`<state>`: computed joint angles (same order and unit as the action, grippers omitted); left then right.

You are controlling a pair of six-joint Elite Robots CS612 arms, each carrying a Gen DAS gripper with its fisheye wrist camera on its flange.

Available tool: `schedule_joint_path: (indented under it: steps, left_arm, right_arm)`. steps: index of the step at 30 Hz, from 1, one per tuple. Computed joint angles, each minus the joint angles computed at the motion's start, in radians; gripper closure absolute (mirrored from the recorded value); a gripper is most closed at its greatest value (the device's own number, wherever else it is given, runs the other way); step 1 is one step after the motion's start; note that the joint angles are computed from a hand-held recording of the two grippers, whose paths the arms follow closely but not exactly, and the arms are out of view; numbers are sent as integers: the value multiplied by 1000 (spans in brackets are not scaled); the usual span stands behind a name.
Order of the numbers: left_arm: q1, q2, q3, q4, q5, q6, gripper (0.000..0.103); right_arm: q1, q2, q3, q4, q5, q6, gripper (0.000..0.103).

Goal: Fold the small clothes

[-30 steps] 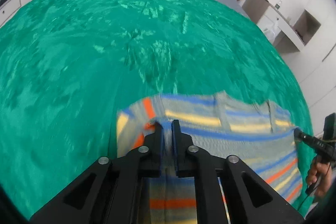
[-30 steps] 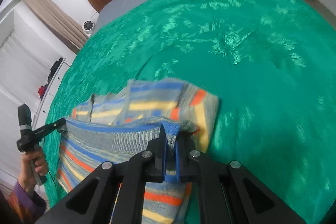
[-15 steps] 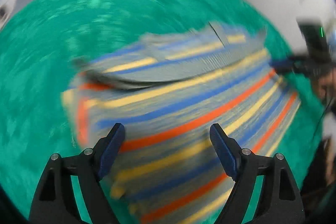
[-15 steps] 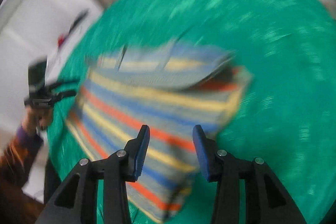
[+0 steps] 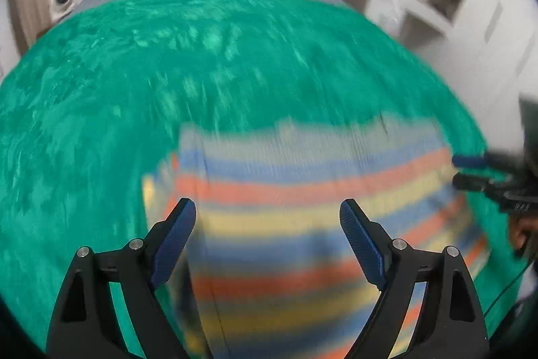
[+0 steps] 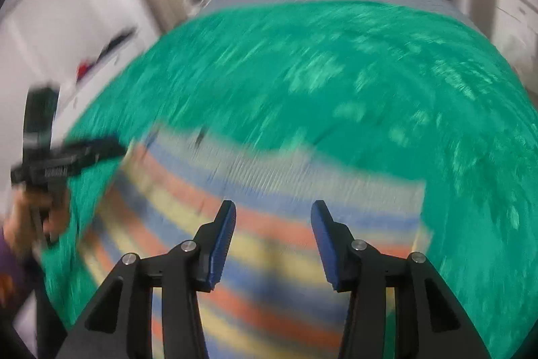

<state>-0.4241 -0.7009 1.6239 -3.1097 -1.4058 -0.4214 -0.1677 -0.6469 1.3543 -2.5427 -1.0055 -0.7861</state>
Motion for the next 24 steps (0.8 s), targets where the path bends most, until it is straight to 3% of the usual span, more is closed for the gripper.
schedule_joint_path:
  steps: [1,4,6,8,10,12,14,15,18,21,24]
  left_arm:
    - [-12,-8,27,4,13,7,15]
    - [-54,-35,125,61,101,8,22]
    - [-74,-51,181,61,172,3,21]
    - [-77,-72,220,56,190,-45,20]
    - [-82,-99,248,63,211,-112,23]
    - [-95,-124,284,-2,227,-154,22]
    - [-116,-142,322,-86,225,-190,13]
    - [-125,-146,331,-101,234,-203,10]
    - [-163,-144,344,-131,267,-236,8]
    - [-190,-130,343,-124,292,-270,8]
    - [-220,-103,338,-144,355,-269,7]
  right_arm:
    - [-5,-22,51,5,-26,-63,56]
    - [-28,-41,150,-35,-105,-126,56]
    - [-67,-46,211,-94,-117,-115,56]
    - [-100,-62,251,-132,-86,-69,56]
    - [-109,-86,285,-175,-123,3,53]
    - [-132,-113,326,-195,-56,22,53]
    - [-150,-139,374,-238,0,28,37]
    - [-156,-145,389,-252,19,33,34]
    - [-180,-169,443,-271,93,70,32]
    - [-192,-171,472,-301,130,122,30]
    - [-188,-168,511,-416,123,190,17]
